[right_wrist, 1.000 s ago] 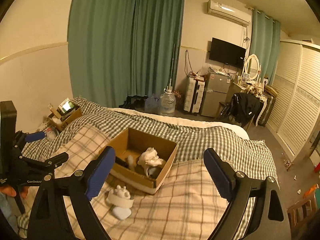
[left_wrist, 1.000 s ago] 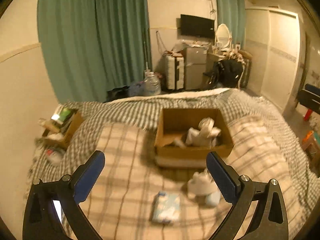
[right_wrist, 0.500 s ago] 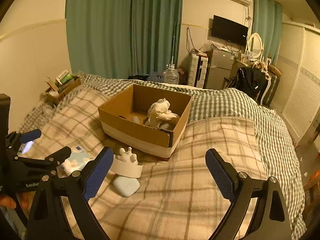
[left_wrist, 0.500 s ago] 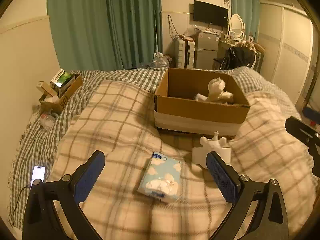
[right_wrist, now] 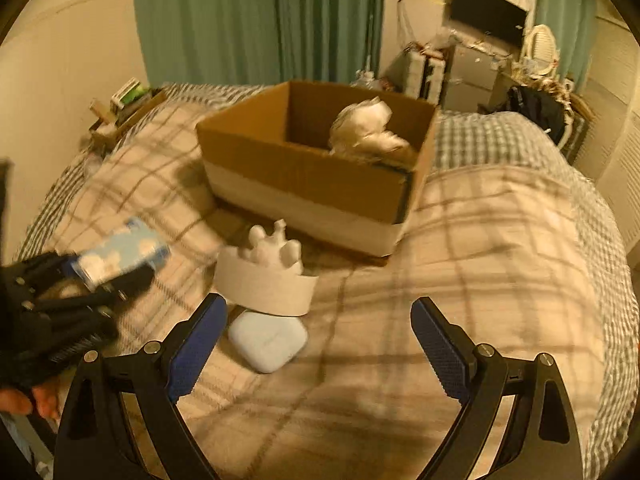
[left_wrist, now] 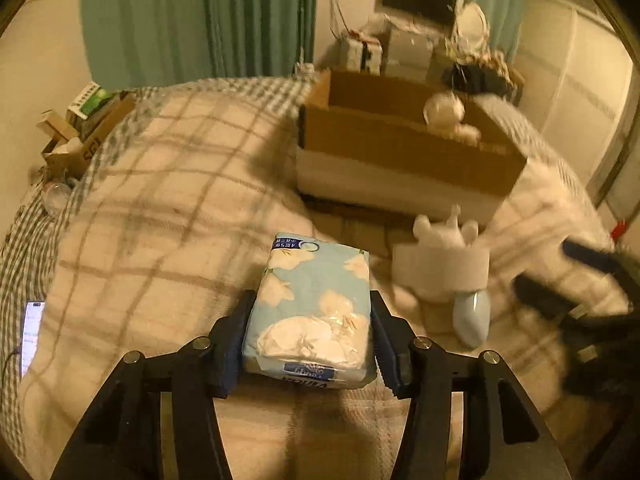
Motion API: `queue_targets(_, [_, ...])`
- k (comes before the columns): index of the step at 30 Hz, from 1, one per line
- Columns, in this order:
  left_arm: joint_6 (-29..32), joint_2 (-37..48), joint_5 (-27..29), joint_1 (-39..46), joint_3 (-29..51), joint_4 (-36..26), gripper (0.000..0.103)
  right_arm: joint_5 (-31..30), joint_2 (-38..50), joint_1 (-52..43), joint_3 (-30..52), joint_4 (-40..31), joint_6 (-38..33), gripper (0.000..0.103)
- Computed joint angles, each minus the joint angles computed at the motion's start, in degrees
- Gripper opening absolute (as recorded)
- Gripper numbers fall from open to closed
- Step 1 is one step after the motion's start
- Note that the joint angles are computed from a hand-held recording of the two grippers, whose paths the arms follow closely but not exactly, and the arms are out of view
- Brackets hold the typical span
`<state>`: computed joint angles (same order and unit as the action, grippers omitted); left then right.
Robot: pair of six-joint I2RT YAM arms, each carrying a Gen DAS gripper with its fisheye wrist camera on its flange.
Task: Organize objects
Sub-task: 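Grasp the tissue pack with the left tool while the right tool grasps the earbud case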
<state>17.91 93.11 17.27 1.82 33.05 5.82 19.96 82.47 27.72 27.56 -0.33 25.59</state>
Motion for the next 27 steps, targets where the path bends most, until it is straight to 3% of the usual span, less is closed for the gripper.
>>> queue_targets(6, [-0.59, -0.70, 1.76, 1.44, 1.20, -1.92, 0.055, -3.24, 14.06, -0.31, 5.88, 1.70, -1.45, 0.093])
queue_targets(10, [-0.57, -0.63, 2.05, 1.43, 1.09, -1.44, 0.055, -3.77, 18.93, 1.02, 9.09, 1.45, -3.40, 0.093])
queue_targets(12, [-0.48, -1.41, 2.72, 1.93, 0.62, -1.31, 0.055, -3.68, 21.48, 1.15, 10.88, 0.14, -3.59, 0.084])
queue_targets(14, [-0.13, -3.11, 3.46, 2.42, -0.13, -1.96, 0.055, -4.38, 22.09, 1.05, 11.28, -0.21, -3.87, 0.059])
queue_targets(15, [0.18, -4.00, 3.96, 2.67, -0.46, -2.46, 0.055, -4.94, 22.09, 0.94, 11.23, -0.17, -4.02, 0.053])
queue_targets(21, [2.56, -10.32, 7.78, 4.83, -2.20, -7.72, 0.055, -1.69, 14.88, 5.58, 6.61, -0.03, -2.87, 0.053])
queue_targets(27, [2.59, -16.43, 8.57, 4.56, -3.62, -11.40, 0.055, 4.31, -2.19, 11.74, 1.22, -7.47, 3.32, 0.053])
